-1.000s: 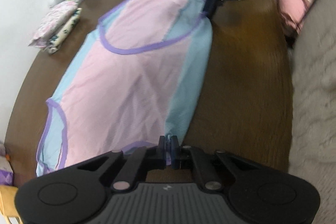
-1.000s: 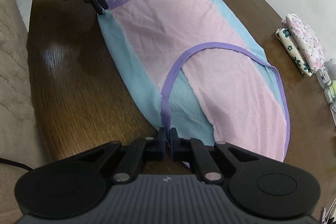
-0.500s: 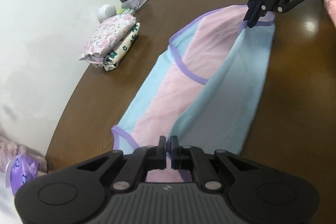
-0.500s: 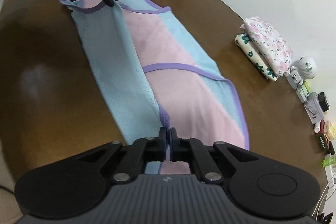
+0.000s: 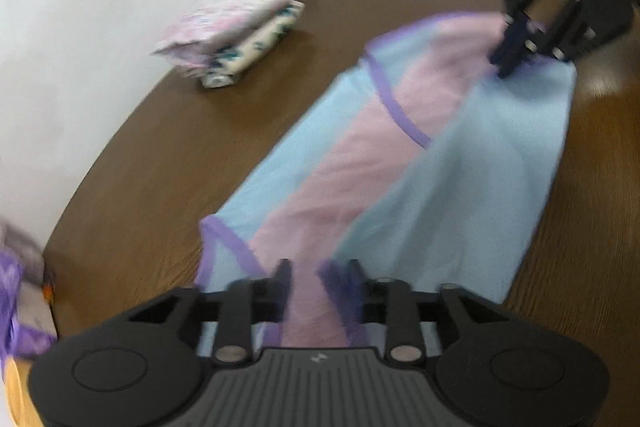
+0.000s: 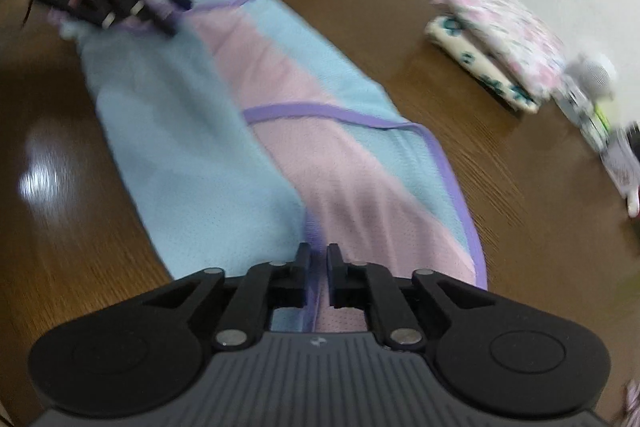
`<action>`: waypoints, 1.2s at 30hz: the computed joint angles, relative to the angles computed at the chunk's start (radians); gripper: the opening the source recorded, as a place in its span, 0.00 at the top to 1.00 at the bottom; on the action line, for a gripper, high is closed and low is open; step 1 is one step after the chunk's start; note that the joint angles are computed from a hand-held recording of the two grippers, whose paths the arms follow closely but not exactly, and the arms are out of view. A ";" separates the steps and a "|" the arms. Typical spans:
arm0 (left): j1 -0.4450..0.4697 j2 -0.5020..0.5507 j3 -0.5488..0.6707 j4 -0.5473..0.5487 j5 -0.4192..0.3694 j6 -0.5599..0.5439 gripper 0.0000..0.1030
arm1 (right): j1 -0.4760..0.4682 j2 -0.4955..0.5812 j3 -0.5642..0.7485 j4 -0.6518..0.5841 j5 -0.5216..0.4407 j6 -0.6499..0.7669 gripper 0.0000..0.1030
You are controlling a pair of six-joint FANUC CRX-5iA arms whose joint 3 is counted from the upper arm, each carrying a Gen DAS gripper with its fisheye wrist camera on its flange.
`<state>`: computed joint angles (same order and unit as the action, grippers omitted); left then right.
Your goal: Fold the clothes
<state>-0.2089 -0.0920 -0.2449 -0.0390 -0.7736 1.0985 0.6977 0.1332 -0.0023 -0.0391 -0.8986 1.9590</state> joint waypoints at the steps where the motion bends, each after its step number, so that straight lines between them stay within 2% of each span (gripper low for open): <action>1: 0.014 -0.020 -0.019 0.025 0.020 0.009 0.61 | -0.019 -0.008 0.008 -0.034 -0.002 -0.008 0.88; 2: 0.026 -0.039 -0.043 0.068 0.041 -0.008 0.60 | -0.037 -0.019 0.011 -0.067 0.003 -0.017 0.84; 5: 0.052 -0.085 -0.120 0.219 0.096 -0.096 0.59 | -0.058 -0.071 -0.016 -0.132 0.045 -0.031 0.79; 6: 0.050 -0.085 -0.136 0.265 0.101 -0.131 0.59 | -0.057 -0.083 -0.023 -0.157 0.054 -0.013 0.78; 9: 0.032 -0.064 -0.166 0.366 0.079 -0.191 0.59 | -0.042 -0.108 -0.050 -0.253 0.082 0.066 0.68; 14: 0.022 -0.050 -0.186 0.363 0.057 -0.115 0.60 | -0.013 -0.117 -0.126 -0.294 0.153 0.063 0.67; 19: 0.098 -0.105 -0.241 0.391 0.036 -0.011 0.62 | -0.049 -0.163 -0.219 -0.295 0.231 -0.016 0.67; 22: 0.149 -0.147 -0.282 0.427 0.025 0.008 0.71 | -0.070 -0.206 -0.281 -0.242 0.281 -0.110 0.67; 28: 0.183 -0.193 -0.307 0.389 0.026 0.038 0.72 | -0.096 -0.266 -0.373 -0.144 0.344 -0.223 0.67; 31: 0.181 -0.193 -0.307 0.383 0.034 0.057 0.71 | -0.094 -0.278 -0.397 -0.129 0.371 -0.242 0.67; 33: 0.181 -0.220 -0.312 0.372 0.031 0.070 0.69 | -0.073 -0.285 -0.419 -0.073 0.388 -0.283 0.66; 35: 0.185 -0.261 -0.322 0.349 0.027 0.093 0.60 | -0.063 -0.293 -0.428 -0.053 0.389 -0.305 0.65; 36: 0.190 -0.290 -0.328 0.328 0.021 0.112 0.59 | -0.063 -0.296 -0.425 -0.062 0.384 -0.305 0.65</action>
<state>-0.0193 -0.3822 -0.5726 0.2893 -0.7525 1.2105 0.6350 -0.1624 -0.4276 -0.1016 -0.5143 1.6538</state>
